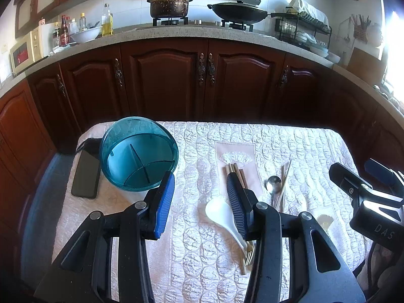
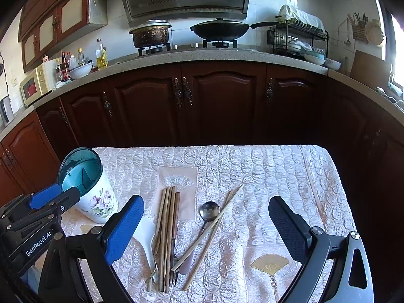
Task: Organize utensils
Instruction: 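Move both tools toward the utensils lying on the cloth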
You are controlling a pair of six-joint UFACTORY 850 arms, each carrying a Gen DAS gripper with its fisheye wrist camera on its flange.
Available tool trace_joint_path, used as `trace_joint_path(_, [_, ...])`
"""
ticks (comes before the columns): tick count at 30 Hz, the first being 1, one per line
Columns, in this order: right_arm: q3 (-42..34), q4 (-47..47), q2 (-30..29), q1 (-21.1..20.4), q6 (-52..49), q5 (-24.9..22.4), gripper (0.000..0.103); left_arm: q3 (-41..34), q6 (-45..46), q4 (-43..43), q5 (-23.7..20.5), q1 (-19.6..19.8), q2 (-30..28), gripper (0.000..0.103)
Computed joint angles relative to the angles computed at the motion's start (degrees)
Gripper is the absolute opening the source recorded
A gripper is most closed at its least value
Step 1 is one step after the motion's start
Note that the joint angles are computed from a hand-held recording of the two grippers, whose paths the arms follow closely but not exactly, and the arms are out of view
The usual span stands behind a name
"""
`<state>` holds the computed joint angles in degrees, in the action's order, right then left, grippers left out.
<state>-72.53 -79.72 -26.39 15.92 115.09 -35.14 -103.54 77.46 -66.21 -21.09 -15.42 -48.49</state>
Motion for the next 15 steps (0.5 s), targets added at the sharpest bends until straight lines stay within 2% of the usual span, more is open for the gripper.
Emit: trace_joint_path(15, [-0.3,1.5,-0.6,-0.5,-0.9,0.5,0.099,-0.9,-2.5,2.3,-0.6,0.2,-0.8,0.042])
